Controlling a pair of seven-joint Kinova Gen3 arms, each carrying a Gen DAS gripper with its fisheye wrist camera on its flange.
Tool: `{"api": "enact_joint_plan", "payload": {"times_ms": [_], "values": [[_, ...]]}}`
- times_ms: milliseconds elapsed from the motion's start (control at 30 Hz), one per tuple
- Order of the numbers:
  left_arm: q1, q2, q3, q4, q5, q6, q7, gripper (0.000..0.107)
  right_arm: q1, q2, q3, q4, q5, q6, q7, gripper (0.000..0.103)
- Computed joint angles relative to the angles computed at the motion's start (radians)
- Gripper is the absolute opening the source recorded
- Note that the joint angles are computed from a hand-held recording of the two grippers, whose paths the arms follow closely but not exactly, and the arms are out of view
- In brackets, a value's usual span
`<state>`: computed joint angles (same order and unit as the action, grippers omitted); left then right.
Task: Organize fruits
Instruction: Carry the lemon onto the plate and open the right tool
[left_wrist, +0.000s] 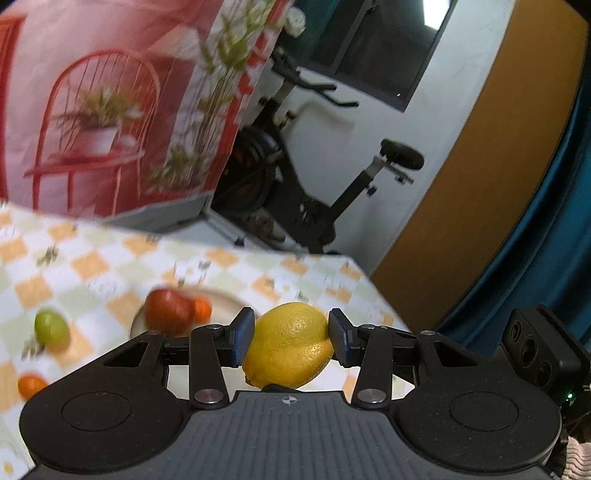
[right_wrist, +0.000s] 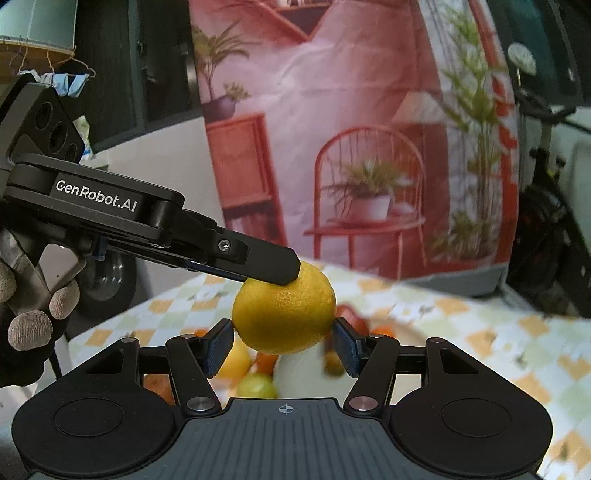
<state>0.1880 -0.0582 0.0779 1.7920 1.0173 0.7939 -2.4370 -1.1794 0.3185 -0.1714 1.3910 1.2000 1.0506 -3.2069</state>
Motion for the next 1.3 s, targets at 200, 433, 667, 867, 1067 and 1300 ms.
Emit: {"api": "enact_joint_plan", "payload": {"times_ms": [200, 433, 667, 867, 1067, 1300], "values": [[0.016, 0.1, 0.044, -0.092, -0.035, -0.026, 0.058, 0.046, 0.078, -0.019, 0.01, 0.001, -0.045, -0.039, 0.109, 0.055], [0.021, 0.251, 0.101, -0.203, -0.175, -0.032, 0.225, 0.046, 0.19, -0.03, 0.028, 0.088, -0.137, -0.202, 0.076, 0.055], [0.031, 0.376, 0.137, -0.344, -0.341, 0.011, 0.393, 0.046, 0.286, -0.023, 0.049, 0.126, -0.274, -0.336, 0.098, 0.055], [0.039, 0.475, 0.155, -0.45, -0.44, 0.079, 0.498, 0.046, 0.338, 0.01, 0.075, 0.116, -0.442, -0.381, 0.194, 0.055], [0.032, 0.538, 0.172, -0.523, -0.477, 0.127, 0.54, 0.045, 0.355, 0.045, 0.101, 0.069, -0.556, -0.354, 0.285, 0.055], [0.031, 0.57, 0.179, -0.562, -0.497, 0.149, 0.553, 0.043, 0.363, 0.085, 0.119, -0.012, -0.645, -0.284, 0.372, 0.055]]}}
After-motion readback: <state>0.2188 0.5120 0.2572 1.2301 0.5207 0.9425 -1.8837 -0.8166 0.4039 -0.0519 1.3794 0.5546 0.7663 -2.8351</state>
